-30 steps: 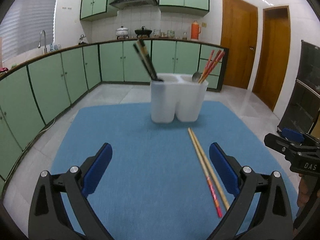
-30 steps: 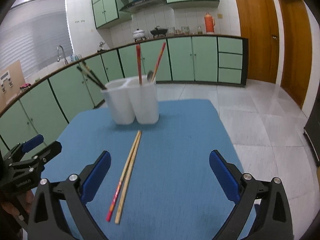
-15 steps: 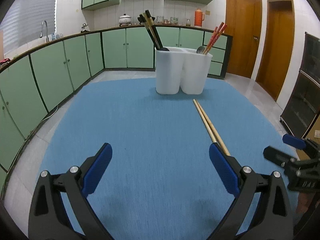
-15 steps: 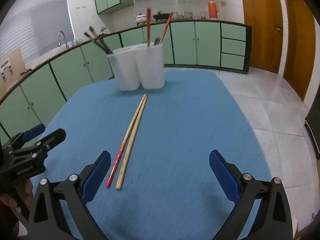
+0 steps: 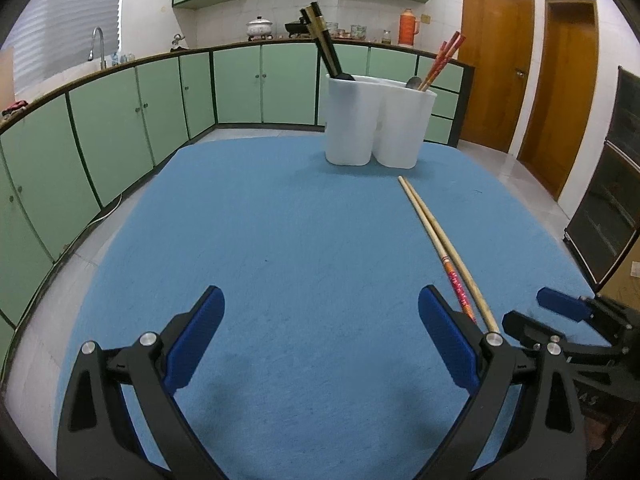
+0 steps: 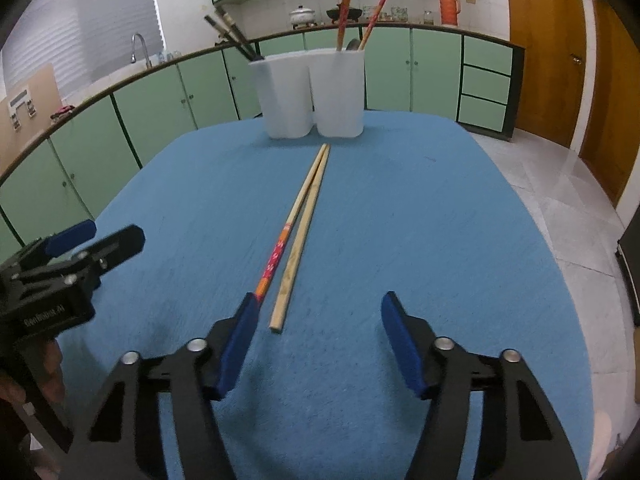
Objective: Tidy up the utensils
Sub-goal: 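Move both tools back down to the last two chopsticks, then grasp the wooden chopstick with the right tool while the left tool grasps the red chopstick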
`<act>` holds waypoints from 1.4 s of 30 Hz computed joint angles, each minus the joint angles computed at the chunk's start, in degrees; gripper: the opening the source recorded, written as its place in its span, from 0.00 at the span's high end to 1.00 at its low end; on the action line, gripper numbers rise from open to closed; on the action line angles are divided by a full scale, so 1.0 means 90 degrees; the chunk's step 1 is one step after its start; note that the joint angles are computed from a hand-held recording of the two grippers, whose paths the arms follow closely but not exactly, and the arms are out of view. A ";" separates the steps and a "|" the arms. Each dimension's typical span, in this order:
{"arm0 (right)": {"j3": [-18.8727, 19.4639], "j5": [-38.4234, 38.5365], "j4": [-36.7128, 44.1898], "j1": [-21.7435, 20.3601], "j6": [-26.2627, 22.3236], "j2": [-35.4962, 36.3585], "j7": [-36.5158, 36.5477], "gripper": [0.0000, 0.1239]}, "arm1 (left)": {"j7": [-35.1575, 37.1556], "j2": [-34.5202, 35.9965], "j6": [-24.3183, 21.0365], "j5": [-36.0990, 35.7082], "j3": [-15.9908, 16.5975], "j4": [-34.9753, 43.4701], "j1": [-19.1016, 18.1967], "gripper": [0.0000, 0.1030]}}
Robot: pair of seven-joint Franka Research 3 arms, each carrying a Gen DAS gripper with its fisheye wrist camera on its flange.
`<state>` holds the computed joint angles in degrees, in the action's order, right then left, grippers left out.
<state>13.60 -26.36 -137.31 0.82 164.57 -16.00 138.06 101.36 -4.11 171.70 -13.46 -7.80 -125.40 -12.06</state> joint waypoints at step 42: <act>0.0015 -0.0671 -0.0617 -0.0484 -0.0224 -0.0721 0.1410 0.95 | 0.0746 0.0008 -0.0314 -0.1074 -0.0226 0.0021 -0.0451 0.09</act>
<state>13.74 -32.40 -142.86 -3.54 162.55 -22.49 150.75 108.08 -4.03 168.88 -23.13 -9.84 -125.21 -16.12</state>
